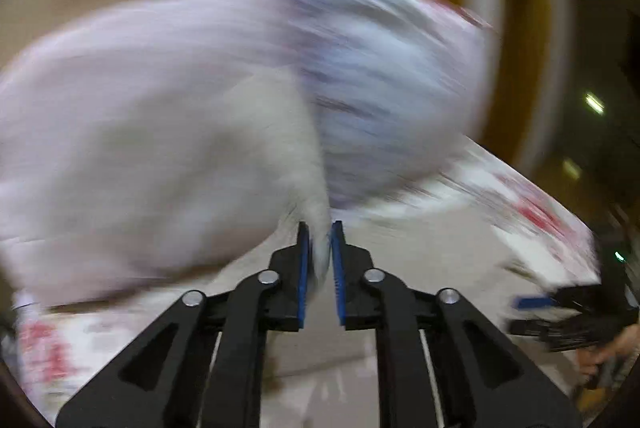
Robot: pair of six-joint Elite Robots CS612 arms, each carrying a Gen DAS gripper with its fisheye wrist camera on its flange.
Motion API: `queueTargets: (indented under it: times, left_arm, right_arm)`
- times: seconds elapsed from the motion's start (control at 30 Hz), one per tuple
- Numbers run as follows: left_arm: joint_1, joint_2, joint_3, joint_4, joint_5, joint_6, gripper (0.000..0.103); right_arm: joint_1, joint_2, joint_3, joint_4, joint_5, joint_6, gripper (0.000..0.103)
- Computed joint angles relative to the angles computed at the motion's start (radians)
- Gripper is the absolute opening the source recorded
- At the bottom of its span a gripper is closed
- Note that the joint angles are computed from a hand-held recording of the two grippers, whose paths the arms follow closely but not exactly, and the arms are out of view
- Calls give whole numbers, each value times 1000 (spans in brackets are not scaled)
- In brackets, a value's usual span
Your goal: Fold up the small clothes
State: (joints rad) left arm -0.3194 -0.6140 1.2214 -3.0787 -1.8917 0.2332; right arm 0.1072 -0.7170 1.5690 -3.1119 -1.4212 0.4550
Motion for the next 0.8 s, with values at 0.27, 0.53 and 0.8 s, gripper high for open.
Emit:
queueTargets:
  times: [0.27, 0.53, 0.8]
  left_arm:
    - [-16, -90, 242, 26, 184, -237, 52]
    - [48, -189, 496, 67, 277, -644, 57]
    - [65, -217, 586, -11, 52, -667, 25]
  right_arm:
    - [-99, -74, 193, -64, 123, 49, 59]
    - [-172, -48, 273, -78, 600, 33, 42]
    - [-138, -29, 250, 55, 748, -70, 9]
